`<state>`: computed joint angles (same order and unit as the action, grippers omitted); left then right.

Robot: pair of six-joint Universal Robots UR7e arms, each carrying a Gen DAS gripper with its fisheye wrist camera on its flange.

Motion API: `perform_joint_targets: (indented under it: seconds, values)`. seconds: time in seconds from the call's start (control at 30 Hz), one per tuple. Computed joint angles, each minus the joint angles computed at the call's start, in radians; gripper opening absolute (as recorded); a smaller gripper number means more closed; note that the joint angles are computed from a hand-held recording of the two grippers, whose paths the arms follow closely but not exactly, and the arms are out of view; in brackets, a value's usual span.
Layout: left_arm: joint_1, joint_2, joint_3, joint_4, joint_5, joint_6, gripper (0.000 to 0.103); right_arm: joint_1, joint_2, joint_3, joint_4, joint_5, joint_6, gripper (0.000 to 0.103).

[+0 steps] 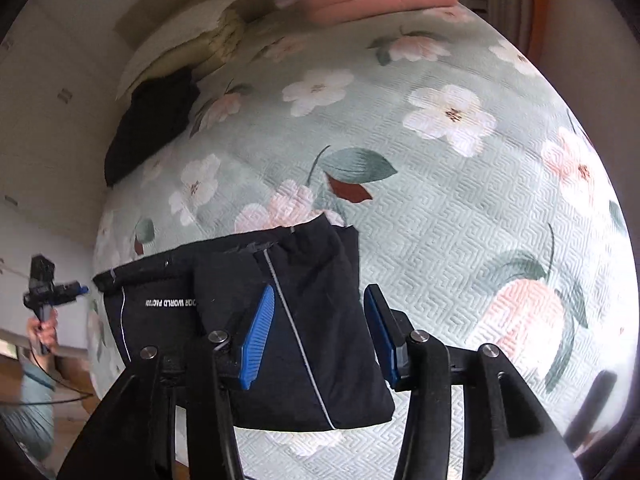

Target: Fold large clothes

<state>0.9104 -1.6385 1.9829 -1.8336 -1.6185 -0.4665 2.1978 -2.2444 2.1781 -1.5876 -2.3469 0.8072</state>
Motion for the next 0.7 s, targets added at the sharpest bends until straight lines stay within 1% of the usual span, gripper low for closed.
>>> perform_joint_targets:
  seconds: [0.03,0.07,0.1,0.13,0.17,0.23,0.3,0.37,0.4,0.43,0.47,0.5,0.57,0.6,0.63,0.67,0.7]
  values:
    - [-0.013,-0.009,-0.013,0.015,0.038,-0.011,0.047,0.005,0.035,0.019,-0.033,-0.001,-0.023,0.051]
    - [-0.045,-0.022,-0.023,0.040,0.096,-0.015,0.049,0.025,0.076,0.034,-0.062,-0.006,-0.044,0.051]
    - [-0.081,-0.038,-0.021,0.052,0.132,-0.007,0.055,0.038,0.121,0.045,-0.083,-0.015,-0.067,0.051]
    - [-0.112,-0.050,-0.011,0.053,0.138,0.002,0.059,0.051,0.169,0.053,-0.098,-0.033,-0.094,0.051]
    - [-0.132,-0.055,0.001,0.047,0.128,0.003,0.059,0.058,0.217,0.063,-0.126,-0.051,-0.135,0.051]
    - [-0.192,-0.044,0.032,0.048,0.108,0.031,0.059,0.054,0.284,0.068,-0.179,-0.039,-0.233,0.051]
    - [-0.256,-0.001,0.053,0.040,0.119,0.090,0.059,0.031,0.329,0.068,-0.238,-0.031,-0.340,0.051]
    - [-0.286,0.075,0.067,-0.009,0.071,0.193,0.059,0.001,0.359,0.054,-0.298,0.012,-0.483,0.052]
    - [-0.294,0.109,0.066,-0.034,0.054,0.228,0.059,-0.015,0.378,0.045,-0.324,0.029,-0.553,0.053]
    - [-0.299,0.148,0.062,-0.064,0.036,0.271,0.059,-0.028,0.398,0.035,-0.342,0.035,-0.605,0.055]
    - [-0.300,0.193,0.051,-0.088,0.021,0.311,0.059,-0.050,0.416,0.025,-0.364,0.057,-0.664,0.061]
    - [-0.291,0.244,0.033,-0.110,-0.007,0.359,0.059,-0.078,0.428,0.012,-0.382,0.095,-0.720,0.065]
    - [-0.261,0.330,-0.002,-0.145,-0.046,0.410,0.059,-0.140,0.454,-0.007,-0.409,0.158,-0.816,0.065]
    - [-0.245,0.366,-0.021,-0.150,-0.062,0.415,0.059,-0.173,0.462,-0.015,-0.414,0.194,-0.854,0.066]
    - [-0.224,0.405,-0.044,-0.148,-0.095,0.429,0.059,-0.212,0.471,-0.024,-0.406,0.239,-0.894,0.066]
    - [-0.208,0.440,-0.063,-0.148,-0.113,0.441,0.059,-0.244,0.481,-0.026,-0.406,0.259,-0.930,0.066]
    - [-0.197,0.471,-0.078,-0.150,-0.115,0.452,0.059,-0.277,0.488,-0.029,-0.394,0.287,-0.963,0.067]
